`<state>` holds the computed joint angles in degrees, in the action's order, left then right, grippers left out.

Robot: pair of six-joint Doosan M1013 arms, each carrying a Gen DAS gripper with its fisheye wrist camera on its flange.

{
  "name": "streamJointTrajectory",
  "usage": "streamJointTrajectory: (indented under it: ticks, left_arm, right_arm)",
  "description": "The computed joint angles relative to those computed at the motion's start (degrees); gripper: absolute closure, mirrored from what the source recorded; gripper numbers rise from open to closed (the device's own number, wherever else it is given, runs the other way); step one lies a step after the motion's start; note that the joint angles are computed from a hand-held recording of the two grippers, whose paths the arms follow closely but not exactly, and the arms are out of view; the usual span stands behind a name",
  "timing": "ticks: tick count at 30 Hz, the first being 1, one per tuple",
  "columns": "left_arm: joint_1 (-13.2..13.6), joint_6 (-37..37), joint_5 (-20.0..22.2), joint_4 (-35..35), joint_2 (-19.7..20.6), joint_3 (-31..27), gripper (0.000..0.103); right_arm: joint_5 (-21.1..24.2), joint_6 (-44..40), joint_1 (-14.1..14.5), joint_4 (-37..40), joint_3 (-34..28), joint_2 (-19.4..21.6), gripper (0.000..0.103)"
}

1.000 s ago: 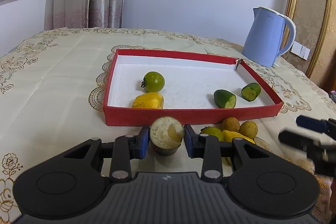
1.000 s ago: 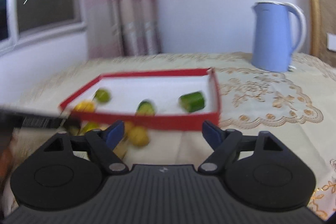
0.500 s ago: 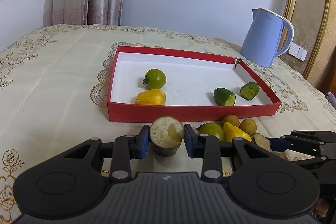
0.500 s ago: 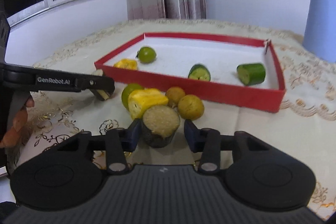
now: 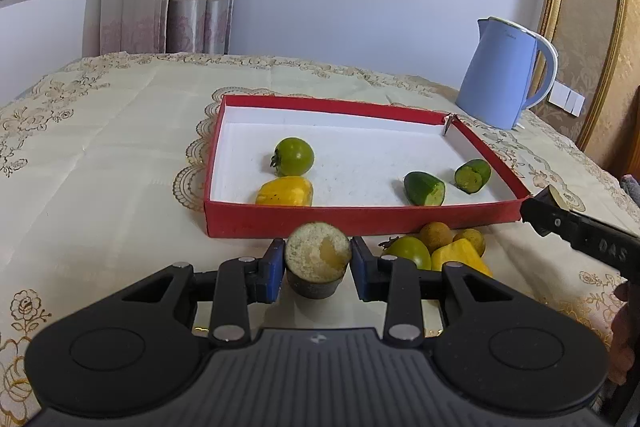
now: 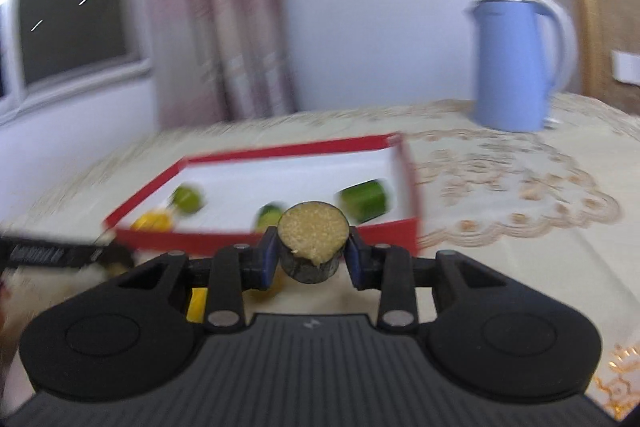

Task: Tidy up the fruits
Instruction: 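Carry the eggplant slice into the tray and open the left gripper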

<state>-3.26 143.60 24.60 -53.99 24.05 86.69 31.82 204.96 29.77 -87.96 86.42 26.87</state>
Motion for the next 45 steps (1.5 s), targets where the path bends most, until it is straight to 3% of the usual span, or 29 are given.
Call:
streamJointTrajectory:
  ticks: [3, 8, 14, 23, 27, 31, 37, 39, 45]
  left_arm:
    - [-0.2, 0.9, -0.2, -0.3, -0.2, 0.0, 0.07]
    - [-0.6, 2.1, -0.5, -0.9, -0.2, -0.5, 0.07]
    - [-1.3, 3.3, -1.3, -1.0, 0.4, -2.2, 0.07]
    - [-2.8, -1.0, -3.1, 3.7, 2.9, -6.6, 0.07]
    - [-3.5, -4.1, -3.3, 7.1, 4.6, -9.3, 0.07]
    - [-4.7, -12.7, -3.5, 16.5, 6.9, -12.6, 0.07]
    - [-5.6, -24.2, 0.4, 27.3, 10.7, -18.1, 0.07]
    - [-6.0, -26.8, -0.2, 30.6, 11.3, -18.7, 0.07]
    - [-6.4, -27.3, -1.5, 31.6, 12.1, -18.9, 0.068]
  right_arm:
    - [1.2, 4.6, -0.7, 2.0, 0.4, -0.2, 0.07]
    - [-0.7, 14.5, -1.8, -1.2, 2.4, -0.9, 0.07]
    - [-0.2, 14.8, -1.7, -0.8, 2.1, -0.5, 0.07]
    - [1.7, 10.7, -1.3, 3.0, 1.3, -0.3, 0.07]
    - [3.2, 9.8, -0.9, 2.7, 1.0, -0.2, 0.07]
    - [4.8, 8.1, -0.3, 2.6, 0.6, 0.1, 0.07]
    - [5.8, 6.7, 0.0, 2.8, 0.2, 0.2, 0.07]
    - [5.6, 6.7, -0.1, 3.1, 0.2, 0.2, 0.07]
    - [5.4, 5.6, -0.2, 4.0, 0.0, 0.2, 0.07]
